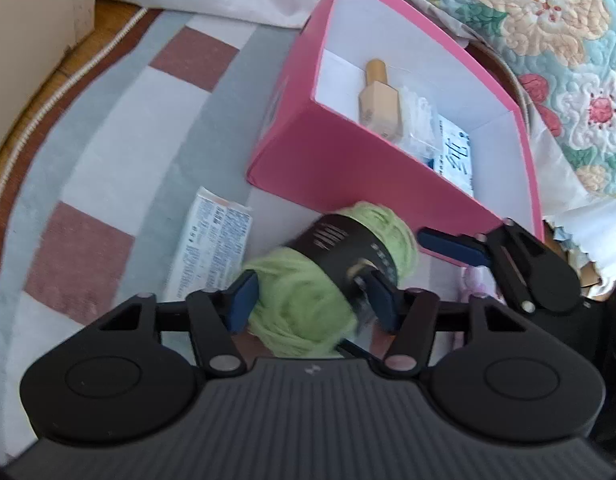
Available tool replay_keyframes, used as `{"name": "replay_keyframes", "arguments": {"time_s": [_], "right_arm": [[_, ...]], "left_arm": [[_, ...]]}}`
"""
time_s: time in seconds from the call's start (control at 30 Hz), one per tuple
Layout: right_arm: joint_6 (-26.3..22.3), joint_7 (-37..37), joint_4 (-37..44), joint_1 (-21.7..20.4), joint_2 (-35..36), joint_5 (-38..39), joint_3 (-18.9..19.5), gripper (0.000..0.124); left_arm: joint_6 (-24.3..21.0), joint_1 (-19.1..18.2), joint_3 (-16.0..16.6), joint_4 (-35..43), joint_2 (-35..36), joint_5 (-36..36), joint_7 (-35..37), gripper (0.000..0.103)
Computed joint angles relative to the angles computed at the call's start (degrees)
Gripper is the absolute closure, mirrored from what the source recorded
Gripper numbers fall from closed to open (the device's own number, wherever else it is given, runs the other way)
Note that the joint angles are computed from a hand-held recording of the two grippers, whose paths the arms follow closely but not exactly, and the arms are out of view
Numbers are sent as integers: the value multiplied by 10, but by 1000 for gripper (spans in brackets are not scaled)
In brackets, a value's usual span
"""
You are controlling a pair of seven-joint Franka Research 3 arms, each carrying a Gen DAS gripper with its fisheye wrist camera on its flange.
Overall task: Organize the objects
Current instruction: 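Close the left gripper around the yarn ball's black label band, then lift the yarn ball off the rug with the left gripper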
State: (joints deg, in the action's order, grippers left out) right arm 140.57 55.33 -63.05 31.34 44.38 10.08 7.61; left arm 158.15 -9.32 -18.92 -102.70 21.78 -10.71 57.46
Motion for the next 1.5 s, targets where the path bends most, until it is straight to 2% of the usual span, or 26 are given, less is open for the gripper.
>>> {"name": "replay_keyframes", "arguments": {"time_s": [0.1, 0.2, 0.27, 0.37, 0.5, 0.6, 0.63, 0.7, 0.8, 0.87, 1.0, 1.07, 1.13, 1.2, 1.23, 1.3, 1.4, 1.43, 1.47, 1.5], "right_arm": [[-16, 0, 21, -10, 16, 21, 12, 28], [-25, 8, 25, -17, 21, 42, 19, 28], [-53, 24, 41, -19, 28, 54, 21, 29], [-35, 35, 2, -10, 2, 53, 15, 29], [28, 39, -92, -4, -57, 56, 19, 29], [32, 67, -127, -6, -87, 70, 24, 29], [37, 79, -149, -8, -103, 79, 27, 29], [55, 90, -192, -15, -132, 101, 36, 29], [103, 131, -255, -3, -166, 100, 26, 29], [104, 143, -267, -2, -173, 91, 24, 31], [151, 159, -280, 6, -175, 55, 13, 30], [154, 162, -266, 2, -163, 52, 16, 30], [142, 158, -238, -3, -139, 52, 20, 30], [133, 176, -221, 7, -124, 33, 5, 30], [148, 188, -222, -4, -119, 20, 18, 31], [164, 168, -244, -9, -130, 53, 25, 30], [182, 162, -258, -8, -134, 59, 27, 33], [189, 182, -266, 7, -139, 43, 11, 44], [190, 226, -271, 33, -143, 8, -19, 56], [185, 243, -273, 43, -149, 1, -28, 56]], "left_arm": [[13, -6, 6, -4, 1, 12, -11, 46], [29, 0, -1, -12, 1, 4, -12, 46], [41, 11, -13, -19, 0, -11, -4, 46], [58, 19, -23, -30, -3, -26, 3, 46], [77, 33, -42, -54, -21, -48, 26, 48], [88, 67, -83, -77, -39, -107, 82, 48], [79, 67, -84, -77, -41, -112, 95, 48], [47, 35, -51, -71, -48, -74, 85, 47], [34, 21, -44, -68, -52, -79, 98, 48], [35, 2, -27, -72, -58, -61, 86, 48], [13, -36, 16, -66, -58, 14, 19, 46], [7, -40, 23, -65, -58, 34, 1, 42], [15, -27, 8, -64, -52, 15, 17, 40], [15, -31, 9, -59, -44, 19, 8, 40], [21, -39, 17, -61, -43, 33, -8, 40], [40, -38, 16, -69, -43, 39, -19, 43], [57, -20, -4, -77, -44, 17, -6, 48], [61, -11, -15, -77, -42, 1, 4, 48], [67, 5, -34, -80, -42, -27, 24, 48], [79, 38, -73, -87, -43, -82, 70, 48]]}}
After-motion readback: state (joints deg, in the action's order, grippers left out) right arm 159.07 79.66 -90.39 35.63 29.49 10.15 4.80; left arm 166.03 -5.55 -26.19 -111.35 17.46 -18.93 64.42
